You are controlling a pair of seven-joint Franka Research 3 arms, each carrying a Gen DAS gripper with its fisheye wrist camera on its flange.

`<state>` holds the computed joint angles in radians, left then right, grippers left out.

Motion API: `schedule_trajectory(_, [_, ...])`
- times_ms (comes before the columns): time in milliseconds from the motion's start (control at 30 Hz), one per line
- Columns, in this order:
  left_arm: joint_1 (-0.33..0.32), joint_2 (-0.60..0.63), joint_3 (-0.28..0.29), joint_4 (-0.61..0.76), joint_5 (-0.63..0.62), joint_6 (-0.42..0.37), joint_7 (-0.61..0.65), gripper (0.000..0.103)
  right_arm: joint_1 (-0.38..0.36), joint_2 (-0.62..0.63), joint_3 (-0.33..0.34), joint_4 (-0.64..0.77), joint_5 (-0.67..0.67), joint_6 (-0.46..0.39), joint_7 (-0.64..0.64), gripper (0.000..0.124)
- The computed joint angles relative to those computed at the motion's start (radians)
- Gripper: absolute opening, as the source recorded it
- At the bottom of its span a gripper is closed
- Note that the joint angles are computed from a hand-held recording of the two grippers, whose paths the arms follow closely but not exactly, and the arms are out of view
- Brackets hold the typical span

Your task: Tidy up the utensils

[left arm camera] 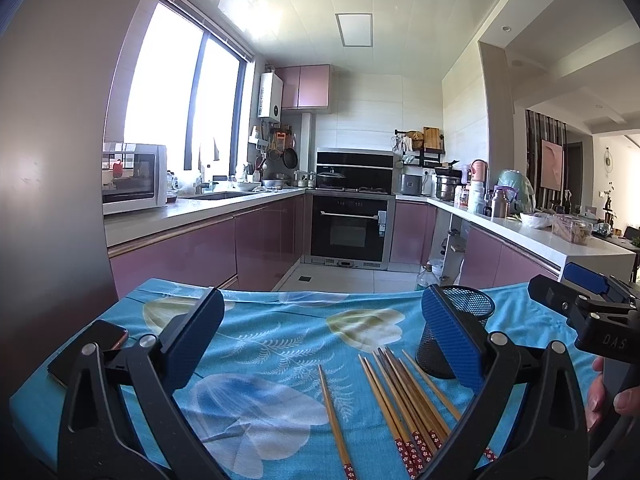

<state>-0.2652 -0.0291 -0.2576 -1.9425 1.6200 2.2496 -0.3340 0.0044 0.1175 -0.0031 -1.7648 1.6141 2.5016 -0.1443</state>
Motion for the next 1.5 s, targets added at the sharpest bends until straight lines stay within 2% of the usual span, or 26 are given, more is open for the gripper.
schedule_trajectory(233, [0.008,0.003,0.008,0.002,-0.028,0.031,0.022,0.097,-0.004,0.014,0.000,0.011,-0.039,-0.017,0.035,0.096])
schedule_trajectory(333, [0.021,0.011,0.021,0.009,-0.081,0.091,0.075,0.097,-0.007,0.022,0.001,0.014,-0.091,-0.031,0.061,0.096])
schedule_trajectory(467, [0.030,0.070,0.036,0.059,-0.284,0.121,0.305,0.097,-0.009,0.057,0.001,0.039,-0.253,-0.067,0.153,0.096])
schedule_trajectory(567, [0.041,0.105,0.055,0.075,-0.439,0.178,0.445,0.097,-0.006,0.083,0.007,0.054,-0.404,-0.084,0.234,0.096])
schedule_trajectory(633, [0.045,0.126,0.066,0.082,-0.513,0.202,0.507,0.097,-0.002,0.099,0.013,0.064,-0.505,-0.097,0.281,0.091])
schedule_trajectory(733, [0.052,0.156,0.082,0.091,-0.602,0.239,0.581,0.095,0.012,0.121,0.020,0.077,-0.640,-0.103,0.351,0.074])
schedule_trajectory(800, [0.056,0.185,0.088,0.111,-0.673,0.245,0.652,0.087,0.018,0.145,0.024,0.099,-0.720,-0.127,0.412,0.060])
schedule_trajectory(933, [0.062,0.232,0.099,0.138,-0.805,0.255,0.779,0.075,0.022,0.189,0.033,0.146,-0.828,-0.164,0.516,0.046])
schedule_trajectory(1067, [0.071,0.261,0.107,0.155,-0.924,0.275,0.874,0.058,0.016,0.229,0.039,0.205,-0.895,-0.220,0.607,0.031])
schedule_trajectory(1267, [0.071,0.298,0.120,0.195,-0.999,0.288,0.958,0.049,0.013,0.277,0.053,0.271,-0.953,-0.267,0.668,0.021])
schedule_trajectory(1333, [0.064,0.301,0.123,0.204,-1.009,0.279,0.974,0.044,0.018,0.277,0.058,0.265,-0.965,-0.245,0.671,0.020])
schedule_trajectory(1400, [0.059,0.306,0.127,0.215,-1.019,0.274,0.977,0.036,0.017,0.286,0.060,0.280,-0.971,-0.257,0.693,0.008])
schedule_trajectory(1500, [0.057,0.301,0.129,0.212,-1.035,0.278,0.970,0.021,0.007,0.303,0.064,0.309,-0.970,-0.291,0.717,0.007])
